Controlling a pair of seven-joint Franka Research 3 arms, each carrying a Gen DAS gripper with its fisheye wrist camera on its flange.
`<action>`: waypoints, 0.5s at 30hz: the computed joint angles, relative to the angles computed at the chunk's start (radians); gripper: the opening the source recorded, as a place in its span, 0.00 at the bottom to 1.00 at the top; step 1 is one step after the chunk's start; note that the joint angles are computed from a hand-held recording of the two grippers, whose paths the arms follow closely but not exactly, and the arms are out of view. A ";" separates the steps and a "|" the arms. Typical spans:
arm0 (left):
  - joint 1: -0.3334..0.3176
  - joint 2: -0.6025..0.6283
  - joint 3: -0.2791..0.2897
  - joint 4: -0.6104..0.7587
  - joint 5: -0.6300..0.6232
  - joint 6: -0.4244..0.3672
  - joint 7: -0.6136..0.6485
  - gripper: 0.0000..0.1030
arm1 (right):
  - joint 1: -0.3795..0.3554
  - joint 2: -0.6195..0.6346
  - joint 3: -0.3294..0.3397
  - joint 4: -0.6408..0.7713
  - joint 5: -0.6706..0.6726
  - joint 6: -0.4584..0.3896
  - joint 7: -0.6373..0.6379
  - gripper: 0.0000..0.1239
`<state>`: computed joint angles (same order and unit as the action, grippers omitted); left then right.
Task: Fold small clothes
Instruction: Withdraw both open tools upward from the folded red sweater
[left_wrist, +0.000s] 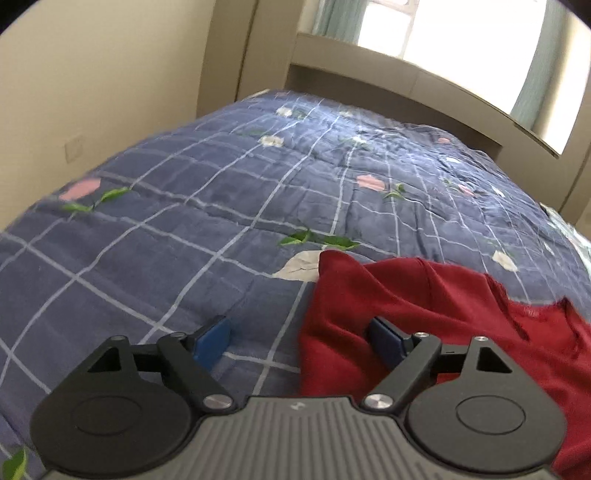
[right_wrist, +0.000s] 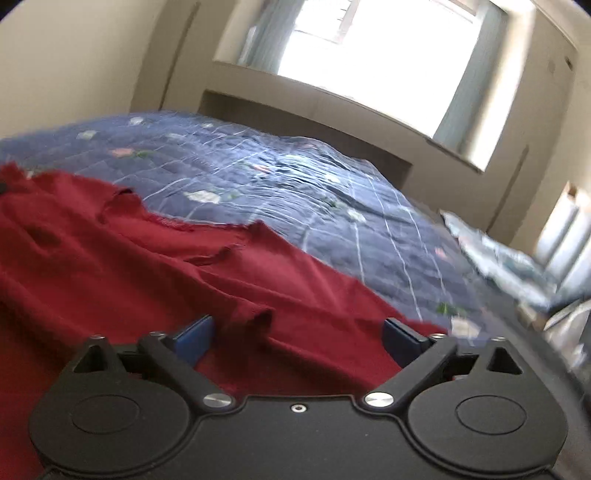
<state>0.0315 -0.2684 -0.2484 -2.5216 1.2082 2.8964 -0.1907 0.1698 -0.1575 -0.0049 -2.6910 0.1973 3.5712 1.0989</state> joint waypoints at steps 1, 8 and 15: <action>0.003 0.001 -0.008 0.002 0.022 -0.008 -0.006 0.85 | 0.006 -0.003 -0.018 0.001 -0.016 -0.011 0.027 0.82; 0.015 -0.081 0.013 -0.052 0.073 0.063 -0.105 0.94 | 0.074 -0.002 -0.178 0.010 -0.280 -0.047 0.272 0.83; 0.006 -0.340 0.025 -0.236 0.058 0.133 -0.014 1.00 | 0.085 -0.089 -0.230 -0.046 -0.387 -0.039 0.360 0.83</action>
